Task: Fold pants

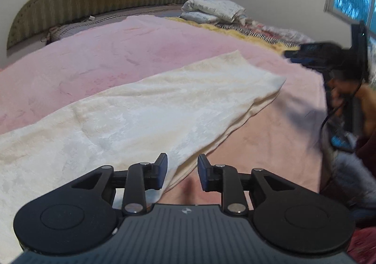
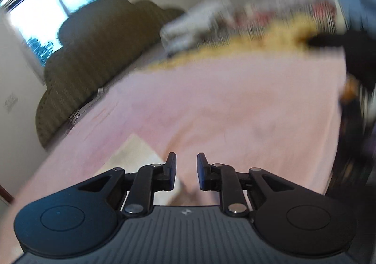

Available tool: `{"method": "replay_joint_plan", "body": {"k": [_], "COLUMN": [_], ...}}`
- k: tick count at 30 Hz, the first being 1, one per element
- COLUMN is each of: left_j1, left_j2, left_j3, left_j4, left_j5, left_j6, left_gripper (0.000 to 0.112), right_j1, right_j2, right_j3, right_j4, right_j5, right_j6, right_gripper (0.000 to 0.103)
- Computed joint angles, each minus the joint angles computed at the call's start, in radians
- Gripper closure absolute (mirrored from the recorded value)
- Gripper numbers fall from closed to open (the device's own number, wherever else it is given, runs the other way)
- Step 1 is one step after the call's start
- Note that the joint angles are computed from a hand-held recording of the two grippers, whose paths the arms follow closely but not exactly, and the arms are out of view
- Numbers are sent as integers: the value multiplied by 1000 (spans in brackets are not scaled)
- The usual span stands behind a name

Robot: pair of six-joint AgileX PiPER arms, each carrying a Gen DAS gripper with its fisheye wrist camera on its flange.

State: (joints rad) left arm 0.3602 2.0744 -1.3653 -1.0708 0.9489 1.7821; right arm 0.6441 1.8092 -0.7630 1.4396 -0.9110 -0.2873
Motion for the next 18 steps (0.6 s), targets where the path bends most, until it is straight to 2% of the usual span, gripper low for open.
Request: {"method": "replay_joint_plan", "body": {"k": [1, 2, 3, 4, 5, 7, 9, 11, 12, 14, 16, 18], "left_j1": [12, 23, 33, 37, 35, 1, -46, -79, -82, -78, -74, -81], "left_j2": [9, 19, 24, 19, 5, -26, -15, 18, 17, -10, -35, -42], "left_j3": [-28, -52, -64, -51, -20, 47, 52, 27, 31, 70, 92, 98], "left_j4": [0, -10, -35, -79, -133, -225, -198, -67, -49, -131, -199, -186], "left_j5": [56, 106, 131, 116, 61, -134, -307, -395, -405, -408, -387, -398], "left_j6": [-27, -47, -62, -61, -48, -8, -41, -175, -202, -149, -92, -76], "left_gripper": [78, 71, 59, 54, 45, 43, 44, 46, 46, 46, 43, 39], "right_j1": [8, 2, -14, -34, -57, -65, -61, -53, -43, -9, -1, -1], "right_j2": [18, 38, 64, 95, 124, 207, 263, 264, 255, 239, 233, 247], "right_j3": [-47, -89, -141, -187, -236, -338, -378, -362, -361, -372, -394, -423], "right_j4": [-32, -78, -130, -180, -198, -118, -45, -60, -19, 21, -3, 0], "right_j5": [21, 83, 183, 283, 379, 463, 479, 467, 446, 385, 413, 471], "right_j6": [-96, -169, -229, -250, -283, -413, -491, -468, -490, -523, -556, -623], "right_gripper": [80, 76, 69, 66, 66, 66, 66, 66, 66, 64, 64, 61]}}
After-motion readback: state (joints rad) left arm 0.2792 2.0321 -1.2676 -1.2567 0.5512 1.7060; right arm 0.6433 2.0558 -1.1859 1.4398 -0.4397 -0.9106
